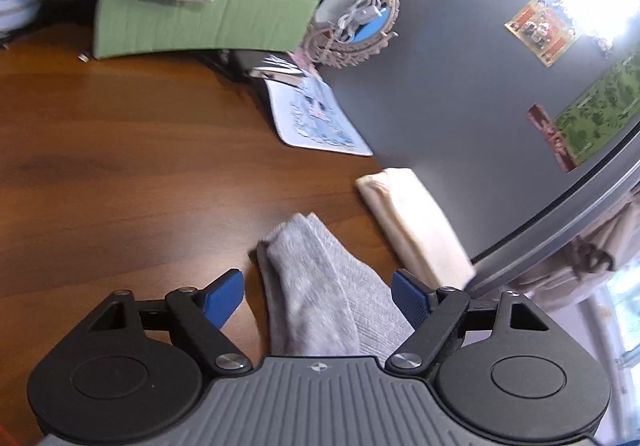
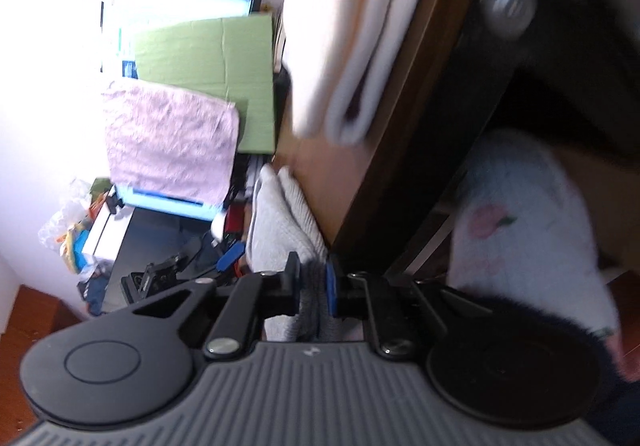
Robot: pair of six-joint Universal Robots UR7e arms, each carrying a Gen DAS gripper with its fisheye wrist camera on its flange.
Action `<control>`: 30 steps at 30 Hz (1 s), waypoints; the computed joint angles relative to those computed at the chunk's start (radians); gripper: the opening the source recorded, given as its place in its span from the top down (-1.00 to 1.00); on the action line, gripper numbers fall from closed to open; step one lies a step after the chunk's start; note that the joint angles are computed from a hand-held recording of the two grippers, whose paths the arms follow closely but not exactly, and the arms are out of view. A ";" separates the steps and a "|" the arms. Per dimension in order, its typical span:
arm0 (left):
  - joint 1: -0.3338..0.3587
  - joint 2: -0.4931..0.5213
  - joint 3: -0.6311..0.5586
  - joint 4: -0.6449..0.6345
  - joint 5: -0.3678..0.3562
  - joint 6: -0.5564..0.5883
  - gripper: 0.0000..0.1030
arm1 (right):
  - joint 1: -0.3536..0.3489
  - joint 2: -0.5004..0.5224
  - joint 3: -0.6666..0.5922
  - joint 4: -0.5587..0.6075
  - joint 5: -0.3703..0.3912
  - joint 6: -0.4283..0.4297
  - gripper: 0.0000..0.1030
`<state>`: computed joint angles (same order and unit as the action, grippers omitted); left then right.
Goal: Fold clothes
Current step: 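Grasp the grey sweater bundle end with the left tool while the right tool grasps beside it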
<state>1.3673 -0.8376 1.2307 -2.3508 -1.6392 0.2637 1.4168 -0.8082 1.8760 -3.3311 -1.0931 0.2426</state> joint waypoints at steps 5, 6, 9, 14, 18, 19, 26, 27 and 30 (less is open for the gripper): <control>-0.024 0.046 -0.005 -0.063 0.059 0.108 -0.55 | -0.007 -0.043 0.025 -0.023 -0.065 0.001 0.74; -0.030 0.055 0.002 -0.087 0.079 0.131 -0.55 | -0.004 -0.047 0.023 -0.018 -0.075 0.000 0.74; -0.052 0.074 0.047 -0.215 0.164 0.245 -0.42 | 0.008 -0.050 0.018 -0.017 -0.103 0.002 0.73; -0.059 0.109 0.030 -0.219 0.210 0.321 -0.01 | 0.026 -0.044 0.007 -0.014 -0.145 0.008 0.73; -0.050 0.129 -0.013 -0.144 0.192 0.332 0.04 | 0.033 -0.044 -0.002 0.002 -0.166 0.018 0.72; -0.052 0.130 -0.012 -0.144 0.198 0.360 0.03 | 0.036 -0.045 -0.003 0.007 -0.175 0.018 0.72; -0.074 0.135 -0.023 -0.109 0.259 0.407 0.05 | 0.054 -0.047 -0.013 0.025 -0.224 0.017 0.71; -0.071 0.136 -0.036 -0.078 0.242 0.399 0.24 | 0.055 -0.046 -0.013 0.024 -0.227 0.017 0.71; -0.068 0.130 -0.036 -0.048 0.212 0.386 0.64 | 0.058 -0.042 -0.014 0.021 -0.234 0.016 0.71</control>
